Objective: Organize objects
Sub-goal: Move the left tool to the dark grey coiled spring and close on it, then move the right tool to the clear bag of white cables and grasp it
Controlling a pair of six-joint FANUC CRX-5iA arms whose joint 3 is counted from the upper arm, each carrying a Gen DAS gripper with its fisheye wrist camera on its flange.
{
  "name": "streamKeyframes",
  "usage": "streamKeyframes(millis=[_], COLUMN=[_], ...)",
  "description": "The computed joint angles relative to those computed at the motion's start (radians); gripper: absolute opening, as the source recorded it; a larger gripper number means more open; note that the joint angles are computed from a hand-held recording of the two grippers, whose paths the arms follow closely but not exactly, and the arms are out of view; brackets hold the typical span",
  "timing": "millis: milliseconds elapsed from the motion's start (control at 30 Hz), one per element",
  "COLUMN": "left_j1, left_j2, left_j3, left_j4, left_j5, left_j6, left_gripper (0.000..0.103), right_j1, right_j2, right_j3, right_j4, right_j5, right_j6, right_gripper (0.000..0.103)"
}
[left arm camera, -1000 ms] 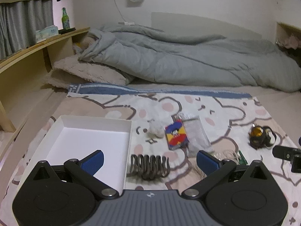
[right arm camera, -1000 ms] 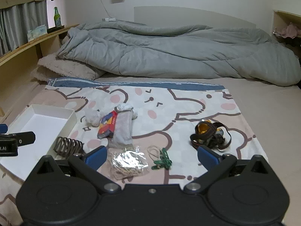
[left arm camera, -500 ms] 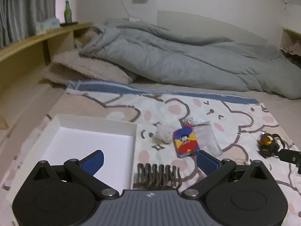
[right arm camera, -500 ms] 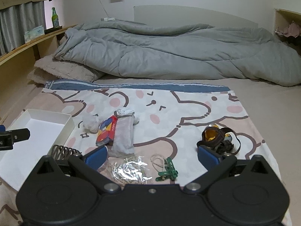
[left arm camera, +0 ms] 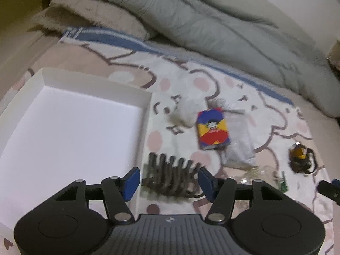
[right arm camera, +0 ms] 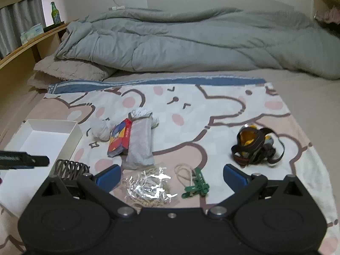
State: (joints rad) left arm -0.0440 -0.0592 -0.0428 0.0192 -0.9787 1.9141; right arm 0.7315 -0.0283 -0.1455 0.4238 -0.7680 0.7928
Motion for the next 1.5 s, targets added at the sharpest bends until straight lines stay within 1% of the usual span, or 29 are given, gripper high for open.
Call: streamKeyframes(millis=[100,200,367,400,533,633,733,800,867,933,1033,1100,1133,1267,1400,1500], left_j1=[0.035,0.055,0.051,0.044,-0.012,-0.06,-0.093,-0.119,-0.142,-0.16,-0.182,-0.19,-0.196,-0.192,-0.197,-0.189], left_j2=[0.013,0.031,0.061,0.069,0.112,0.142,0.162,0.181,0.201,0.216,0.236,0.245,0.251,0.246,0.237,0.217], left_j3=[-0.02,-0.022,-0.017,-0.009,0.057,0.111,0.15,0.177,0.201,0.219,0.241,0.251,0.261,0.252,0.246,0.227], left_j4=[0.066,0.121,0.203,0.203,0.093,-0.034,-0.114,-0.164,-0.2,-0.227,-0.262,-0.28,-0.297,-0.305,-0.305,-0.27], left_j5=[-0.004,-0.03,-0.068,-0.078,-0.115,-0.13,-0.14,-0.145,-0.164,-0.181,-0.196,-0.202,-0.212,-0.189,-0.184,-0.161], left_j6=[-0.027,-0.041,-0.086,-0.09,-0.013,0.09,0.136,0.129,0.12,0.128,0.148,0.166,0.18,0.169,0.146,0.126], left_gripper=[0.06,0.06,0.06,0.06,0.062,0.066,0.069,0.076,0.084,0.088,0.089,0.085,0.081,0.079,0.079,0.079], right_j1=[-0.01,-0.02,-0.042,-0.044,-0.043,-0.042,-0.044,-0.043,-0.043,-0.044,-0.05,-0.054,-0.055,-0.054,-0.052,-0.055], right_j2=[0.011,0.024,0.047,0.051,0.065,0.07,0.071,0.07,0.069,0.069,0.073,0.073,0.072,0.068,0.067,0.07], right_j3=[0.03,0.058,0.104,0.111,0.123,0.133,0.14,0.141,0.142,0.141,0.147,0.15,0.151,0.147,0.136,0.13], right_j4=[-0.064,-0.115,-0.19,-0.199,-0.198,-0.212,-0.23,-0.236,-0.241,-0.242,-0.25,-0.26,-0.264,-0.264,-0.241,-0.226], right_j5=[-0.02,-0.044,-0.081,-0.087,-0.102,-0.107,-0.108,-0.107,-0.109,-0.111,-0.118,-0.121,-0.122,-0.119,-0.119,-0.122], right_j6=[0.041,0.067,0.089,0.092,0.091,0.105,0.123,0.13,0.135,0.135,0.134,0.135,0.136,0.143,0.138,0.126], right_gripper=[0.103,0.103,0.103,0.103,0.103,0.103,0.103,0.103,0.103,0.103,0.103,0.103,0.103,0.103,0.103,0.103])
